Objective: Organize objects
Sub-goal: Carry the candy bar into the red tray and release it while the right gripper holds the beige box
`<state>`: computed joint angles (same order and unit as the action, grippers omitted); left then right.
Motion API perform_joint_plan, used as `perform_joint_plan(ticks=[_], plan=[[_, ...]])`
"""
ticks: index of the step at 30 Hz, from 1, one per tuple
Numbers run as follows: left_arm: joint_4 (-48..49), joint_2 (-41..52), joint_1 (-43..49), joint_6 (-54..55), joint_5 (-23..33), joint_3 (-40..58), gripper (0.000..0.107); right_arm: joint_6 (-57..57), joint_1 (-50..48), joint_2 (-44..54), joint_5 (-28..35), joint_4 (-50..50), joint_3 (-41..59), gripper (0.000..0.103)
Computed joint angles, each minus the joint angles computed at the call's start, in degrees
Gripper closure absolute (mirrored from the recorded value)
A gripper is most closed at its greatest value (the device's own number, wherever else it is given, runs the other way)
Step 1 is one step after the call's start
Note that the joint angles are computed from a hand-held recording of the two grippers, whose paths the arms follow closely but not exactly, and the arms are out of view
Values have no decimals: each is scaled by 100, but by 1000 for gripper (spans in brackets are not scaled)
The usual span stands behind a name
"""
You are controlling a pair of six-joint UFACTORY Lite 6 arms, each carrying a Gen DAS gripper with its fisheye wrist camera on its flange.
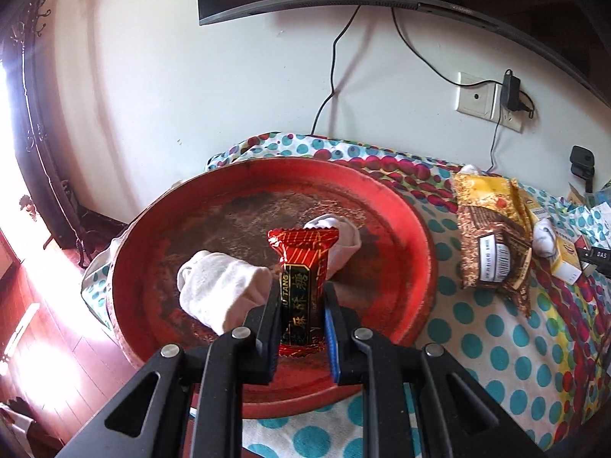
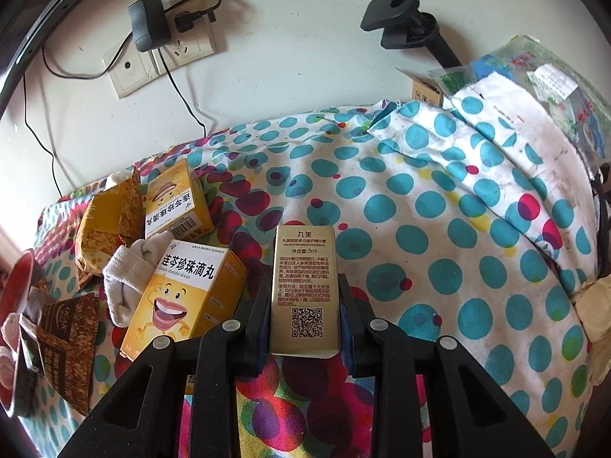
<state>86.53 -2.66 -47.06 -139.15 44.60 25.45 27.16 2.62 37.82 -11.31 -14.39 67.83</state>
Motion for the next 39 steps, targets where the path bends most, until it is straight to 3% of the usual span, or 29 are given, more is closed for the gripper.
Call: perform_joint_plan(ticks=[7, 14, 20, 34, 36, 38, 39], plan=[[-278, -164, 77, -142, 15, -365, 88, 905, -82, 1, -129, -925, -29, 76], [17, 518, 465, -332, -114, 10, 88, 1830, -231, 25, -346, -1834, -73, 76], [84, 1265, 1313, 216, -469, 808, 88, 1873, -236, 26, -382, -1875, -90, 76], [-666, 2346, 2034, 1696, -689, 2236, 84, 1840, -219, 45, -380, -1874, -72, 75], [-654, 2322, 2022, 1705, -638, 2218, 69, 1812, -205, 42, -372, -1836, -73, 75], [-512, 2197, 2008, 1541, -600, 2099, 37, 1788, -209, 42, -380, -1816, -80, 75], [-403, 2072, 1984, 1386, -587, 1978, 32, 1743, -208, 39, -380, -1770, -85, 75]])
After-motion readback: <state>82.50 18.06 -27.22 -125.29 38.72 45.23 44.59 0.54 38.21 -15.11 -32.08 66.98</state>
